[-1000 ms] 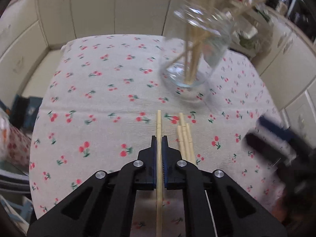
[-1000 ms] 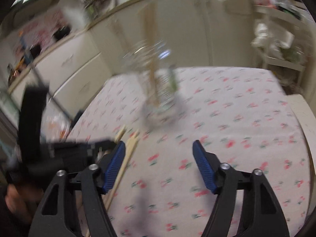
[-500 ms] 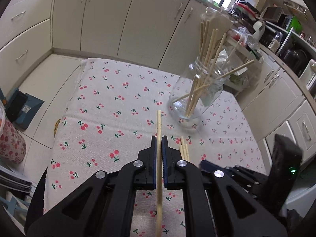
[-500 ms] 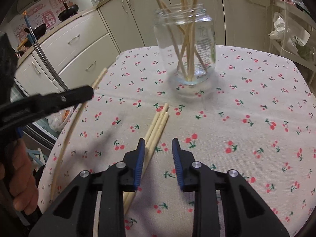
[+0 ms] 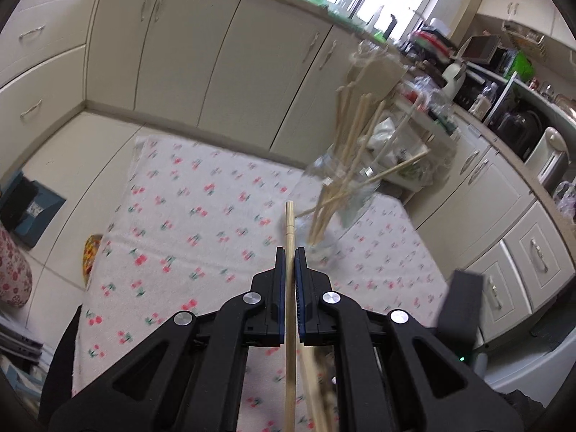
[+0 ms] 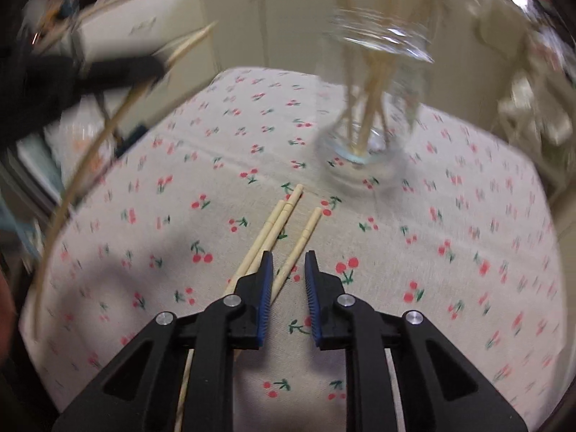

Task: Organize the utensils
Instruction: 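Carry the chopstick over the jar with the left gripper while the right gripper grasps another chopstick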

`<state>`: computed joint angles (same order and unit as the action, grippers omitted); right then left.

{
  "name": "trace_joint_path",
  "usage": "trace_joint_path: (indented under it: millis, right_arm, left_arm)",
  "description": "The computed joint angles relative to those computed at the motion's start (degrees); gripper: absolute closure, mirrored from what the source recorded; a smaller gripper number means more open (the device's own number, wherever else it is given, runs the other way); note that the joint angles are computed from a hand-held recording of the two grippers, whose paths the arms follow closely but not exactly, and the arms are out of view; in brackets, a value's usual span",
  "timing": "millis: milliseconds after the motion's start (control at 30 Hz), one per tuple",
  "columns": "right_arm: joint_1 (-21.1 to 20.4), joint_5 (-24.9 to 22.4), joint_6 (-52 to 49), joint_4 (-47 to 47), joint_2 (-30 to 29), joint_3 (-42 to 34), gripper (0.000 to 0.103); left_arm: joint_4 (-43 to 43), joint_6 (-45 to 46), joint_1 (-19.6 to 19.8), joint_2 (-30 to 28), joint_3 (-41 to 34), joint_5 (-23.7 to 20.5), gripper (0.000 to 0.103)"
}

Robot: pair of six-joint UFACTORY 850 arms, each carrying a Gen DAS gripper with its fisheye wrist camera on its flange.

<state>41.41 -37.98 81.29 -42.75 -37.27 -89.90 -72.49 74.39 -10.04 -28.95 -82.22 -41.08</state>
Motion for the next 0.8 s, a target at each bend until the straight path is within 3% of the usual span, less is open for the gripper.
trace_joint_path:
  millis: [167, 300, 400, 600, 800]
  right_arm:
    - [-0.39, 0.14, -10.6, 5.19, 2.23, 2.31, 0.093]
    - [-1.48, 8.44, 0.26, 2.94, 8.85, 12.75, 0.097]
    - [-2.02, 12.93, 7.81, -1.14, 10.74, 16.1, 0.097]
    - [-2.03, 13.06, 9.11, -3.79, 10.83, 16.39, 0.097]
    - [-1.77, 12.57, 9.53, -3.88, 10.76, 16.02, 0.097]
  left_arm:
    - [-12.5, 8.77, -0.79, 0.73, -0.25, -2.29, 0.098]
    - [-25.08, 16.98, -2.75, 0.91, -1.32, -2.71, 0.098]
    - [-32.35, 21.6, -4.54, 0.66, -2.72, -1.13, 0.098]
    - [-50.52, 35.44, -7.72, -0.49, -5.74, 1.53, 0.098]
    - [-61.95, 45.95, -9.89, -3.09, -8.92, 3.65, 0.098]
